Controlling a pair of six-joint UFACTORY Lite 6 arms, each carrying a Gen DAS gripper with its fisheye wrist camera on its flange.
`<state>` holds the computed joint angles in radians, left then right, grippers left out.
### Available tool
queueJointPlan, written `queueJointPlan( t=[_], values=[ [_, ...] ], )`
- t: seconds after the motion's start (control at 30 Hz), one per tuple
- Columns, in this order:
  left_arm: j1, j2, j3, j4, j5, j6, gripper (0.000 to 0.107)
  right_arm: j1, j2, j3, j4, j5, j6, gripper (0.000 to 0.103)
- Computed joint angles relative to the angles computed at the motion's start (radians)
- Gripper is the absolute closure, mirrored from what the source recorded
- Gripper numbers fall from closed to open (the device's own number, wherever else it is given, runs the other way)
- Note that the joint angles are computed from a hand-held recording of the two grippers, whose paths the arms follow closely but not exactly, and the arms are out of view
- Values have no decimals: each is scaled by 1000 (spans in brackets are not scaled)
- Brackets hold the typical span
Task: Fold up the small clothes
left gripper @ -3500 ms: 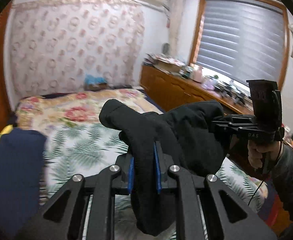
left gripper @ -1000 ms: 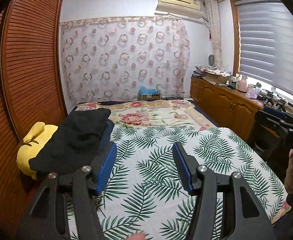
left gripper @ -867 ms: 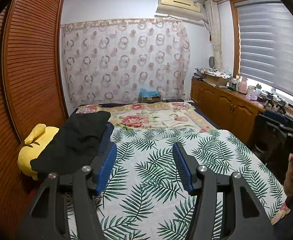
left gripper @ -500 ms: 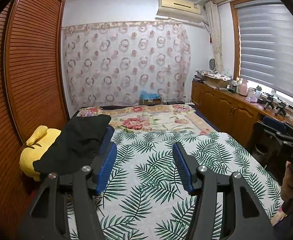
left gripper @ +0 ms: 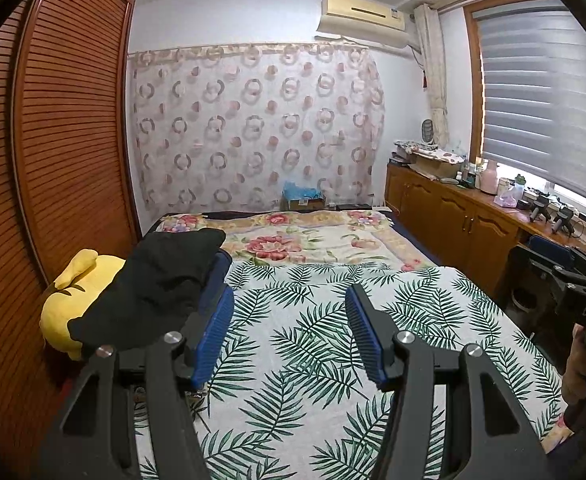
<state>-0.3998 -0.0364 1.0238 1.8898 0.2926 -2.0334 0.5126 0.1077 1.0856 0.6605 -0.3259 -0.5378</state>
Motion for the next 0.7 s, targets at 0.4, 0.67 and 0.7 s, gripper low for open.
queueJointPlan(
  t=[0.4,0.67,0.7],
  values=[
    [-4,-10,1,-38,3,37,50,-8,-12,-12,-7,6,5,26],
    [-1,-9,-1,-23,0,22,50,-8,-16,-15,-3,4,3,26],
    [0,-10,2,-33,-2,33,50,-8,-15,-14,-5,4,5,26]
  ],
)
